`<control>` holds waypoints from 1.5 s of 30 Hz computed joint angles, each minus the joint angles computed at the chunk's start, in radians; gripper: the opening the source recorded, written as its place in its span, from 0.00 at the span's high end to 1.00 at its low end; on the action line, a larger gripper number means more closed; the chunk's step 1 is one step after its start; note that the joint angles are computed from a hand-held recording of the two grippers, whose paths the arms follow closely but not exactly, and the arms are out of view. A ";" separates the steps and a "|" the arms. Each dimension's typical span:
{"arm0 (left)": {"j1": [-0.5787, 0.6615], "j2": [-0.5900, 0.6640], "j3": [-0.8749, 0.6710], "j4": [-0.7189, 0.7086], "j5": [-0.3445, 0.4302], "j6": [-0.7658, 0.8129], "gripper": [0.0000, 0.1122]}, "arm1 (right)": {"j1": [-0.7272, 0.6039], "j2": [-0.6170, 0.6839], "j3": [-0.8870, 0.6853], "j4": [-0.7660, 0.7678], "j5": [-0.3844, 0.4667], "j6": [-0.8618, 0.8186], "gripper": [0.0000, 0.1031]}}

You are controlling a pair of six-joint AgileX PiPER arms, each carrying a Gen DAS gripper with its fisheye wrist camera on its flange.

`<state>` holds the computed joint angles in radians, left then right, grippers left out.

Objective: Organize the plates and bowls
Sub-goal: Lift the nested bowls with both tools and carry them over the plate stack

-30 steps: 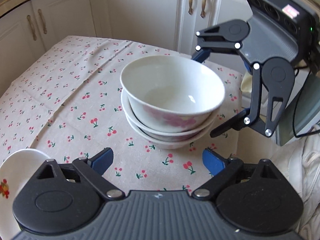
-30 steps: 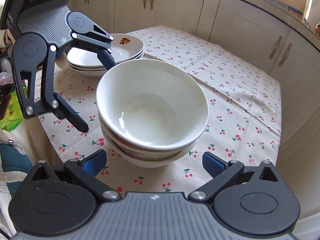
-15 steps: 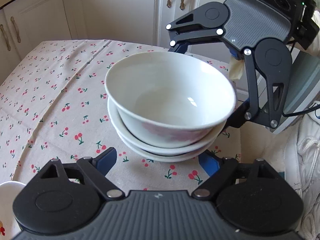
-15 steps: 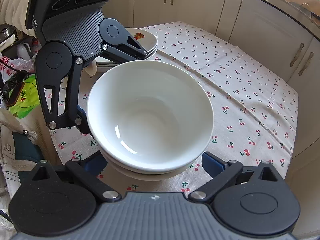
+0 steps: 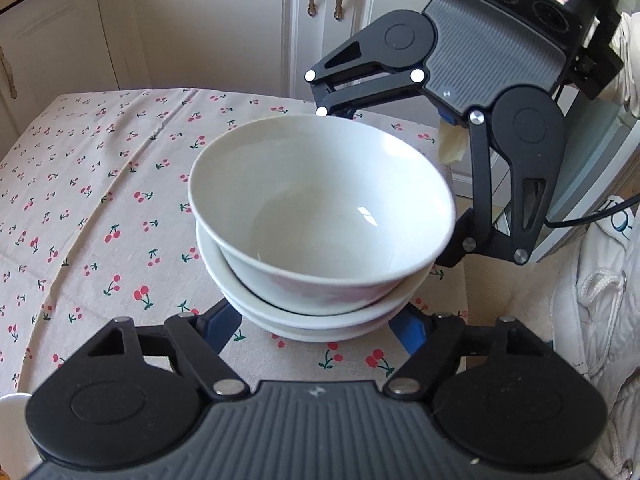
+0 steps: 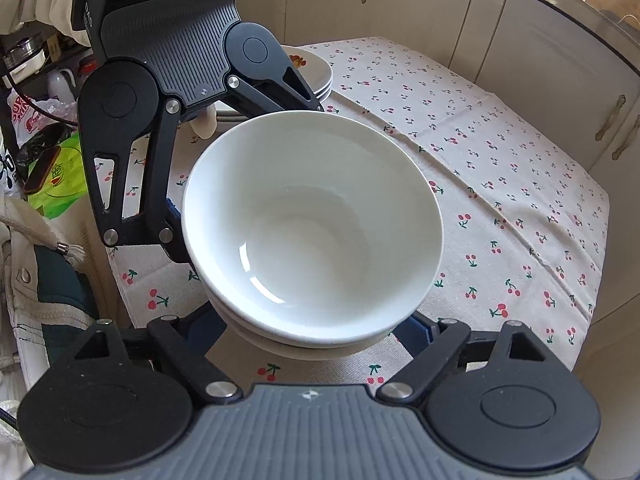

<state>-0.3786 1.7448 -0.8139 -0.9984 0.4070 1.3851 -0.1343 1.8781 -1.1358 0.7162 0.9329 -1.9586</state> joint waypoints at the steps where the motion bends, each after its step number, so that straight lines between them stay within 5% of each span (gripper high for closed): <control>1: 0.001 0.004 -0.011 0.028 0.009 -0.029 0.30 | 0.001 0.000 0.000 0.000 -0.003 -0.002 0.11; 15: -0.003 -0.005 -0.009 0.054 -0.002 -0.061 0.30 | 0.007 -0.008 0.004 -0.004 -0.007 0.020 0.12; 26: 0.051 -0.196 0.102 0.154 -0.024 -0.182 0.30 | 0.092 -0.092 0.014 0.017 -0.011 0.007 0.12; 36: 0.249 -0.414 0.244 0.291 -0.002 -0.269 0.30 | 0.316 -0.072 -0.057 0.041 -0.048 0.051 0.12; 45: 0.503 -0.456 0.301 0.167 0.059 -0.025 0.30 | 0.481 0.032 -0.184 0.009 -0.085 0.151 0.13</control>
